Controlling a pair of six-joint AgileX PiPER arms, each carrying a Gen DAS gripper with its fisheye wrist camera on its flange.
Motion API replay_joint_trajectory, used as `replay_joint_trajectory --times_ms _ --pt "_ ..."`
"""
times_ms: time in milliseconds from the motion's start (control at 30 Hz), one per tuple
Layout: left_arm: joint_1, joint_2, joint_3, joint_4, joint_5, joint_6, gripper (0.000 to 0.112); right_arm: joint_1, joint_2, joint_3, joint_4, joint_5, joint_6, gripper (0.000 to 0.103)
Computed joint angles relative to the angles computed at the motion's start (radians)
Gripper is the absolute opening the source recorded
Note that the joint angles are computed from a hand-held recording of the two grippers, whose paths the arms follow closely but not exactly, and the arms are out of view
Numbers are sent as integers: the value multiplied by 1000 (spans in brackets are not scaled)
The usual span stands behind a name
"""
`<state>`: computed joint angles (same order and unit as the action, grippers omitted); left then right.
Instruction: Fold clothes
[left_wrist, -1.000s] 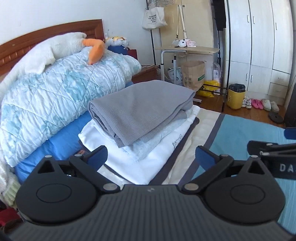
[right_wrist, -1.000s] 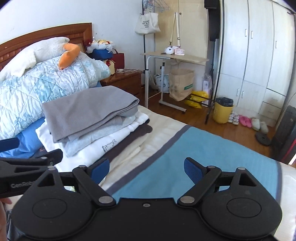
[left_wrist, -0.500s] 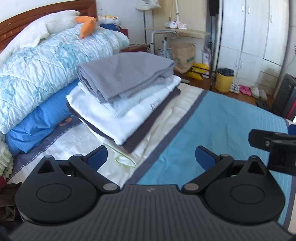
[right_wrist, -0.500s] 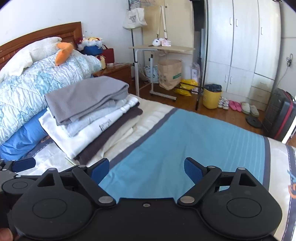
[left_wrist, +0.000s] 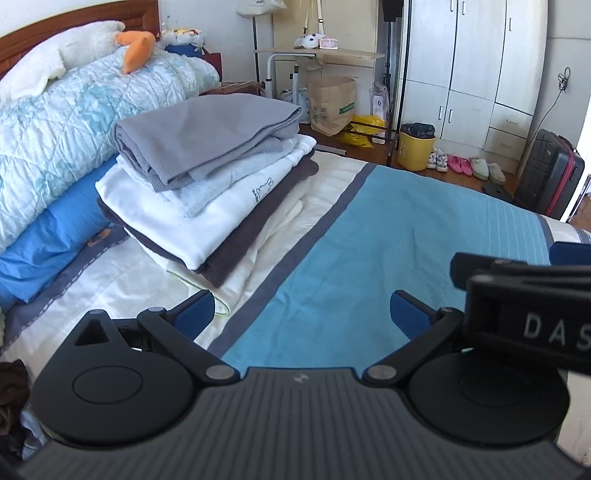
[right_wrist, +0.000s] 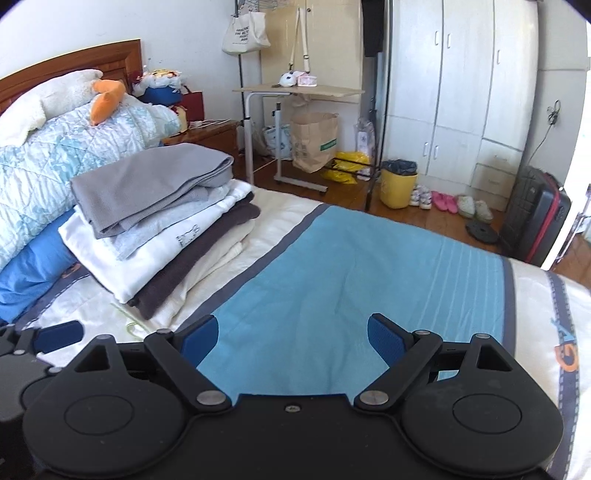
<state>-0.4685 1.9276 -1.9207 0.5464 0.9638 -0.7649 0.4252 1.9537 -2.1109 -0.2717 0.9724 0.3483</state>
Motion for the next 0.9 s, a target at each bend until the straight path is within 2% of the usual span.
replay_joint_trajectory --times_ms 300,533,900 --pt "14 -26 33 65 16 -89 103 22 0 -9 -50 2 40 91" --pt "29 -29 40 69 8 -76 103 27 -23 35 -44 -33 64 91" --pt "35 -36 46 59 4 -58 103 32 -28 42 -42 -32 72 91"
